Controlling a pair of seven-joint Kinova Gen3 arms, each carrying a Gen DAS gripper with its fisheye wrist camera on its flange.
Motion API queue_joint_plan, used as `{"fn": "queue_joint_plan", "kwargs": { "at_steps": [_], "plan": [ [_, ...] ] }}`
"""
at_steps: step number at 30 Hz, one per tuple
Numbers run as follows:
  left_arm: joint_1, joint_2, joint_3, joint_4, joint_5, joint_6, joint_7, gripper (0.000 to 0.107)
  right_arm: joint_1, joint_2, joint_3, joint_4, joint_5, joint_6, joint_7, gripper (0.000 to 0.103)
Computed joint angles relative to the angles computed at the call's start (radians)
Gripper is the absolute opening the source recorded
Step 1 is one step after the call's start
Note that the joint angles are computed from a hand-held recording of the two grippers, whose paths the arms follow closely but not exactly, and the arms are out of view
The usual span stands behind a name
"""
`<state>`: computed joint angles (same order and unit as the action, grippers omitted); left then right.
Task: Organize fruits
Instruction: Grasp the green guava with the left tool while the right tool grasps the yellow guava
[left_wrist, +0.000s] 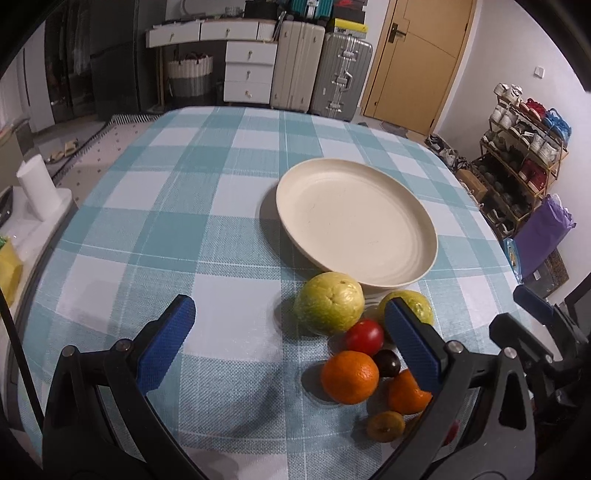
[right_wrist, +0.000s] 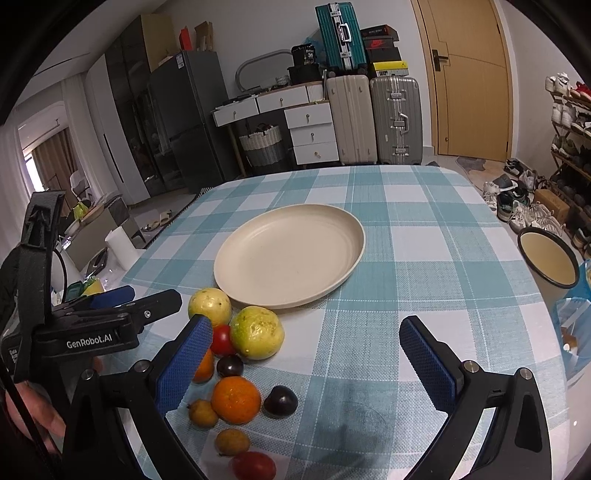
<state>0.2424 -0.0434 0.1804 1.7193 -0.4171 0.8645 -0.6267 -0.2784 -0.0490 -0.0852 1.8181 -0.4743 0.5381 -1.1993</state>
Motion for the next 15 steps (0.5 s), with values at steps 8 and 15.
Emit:
{"fn": "queue_joint_plan", "kwargs": {
  "at_steps": [8,15],
  "plan": [
    [-0.054,0.034,-0.065,-0.004,0.208,-0.057,-0.191,0.102,0.014,0.054,-0.010,-0.040,-0.021,0.031,0.028,0.103],
    [-0.103,0.053,-0.097,0.010,0.392,-0.120,-0.365,0.101,0.033,0.105,-0.026,-0.087,-0.003,0.063,0.008,0.103]
  ]
}}
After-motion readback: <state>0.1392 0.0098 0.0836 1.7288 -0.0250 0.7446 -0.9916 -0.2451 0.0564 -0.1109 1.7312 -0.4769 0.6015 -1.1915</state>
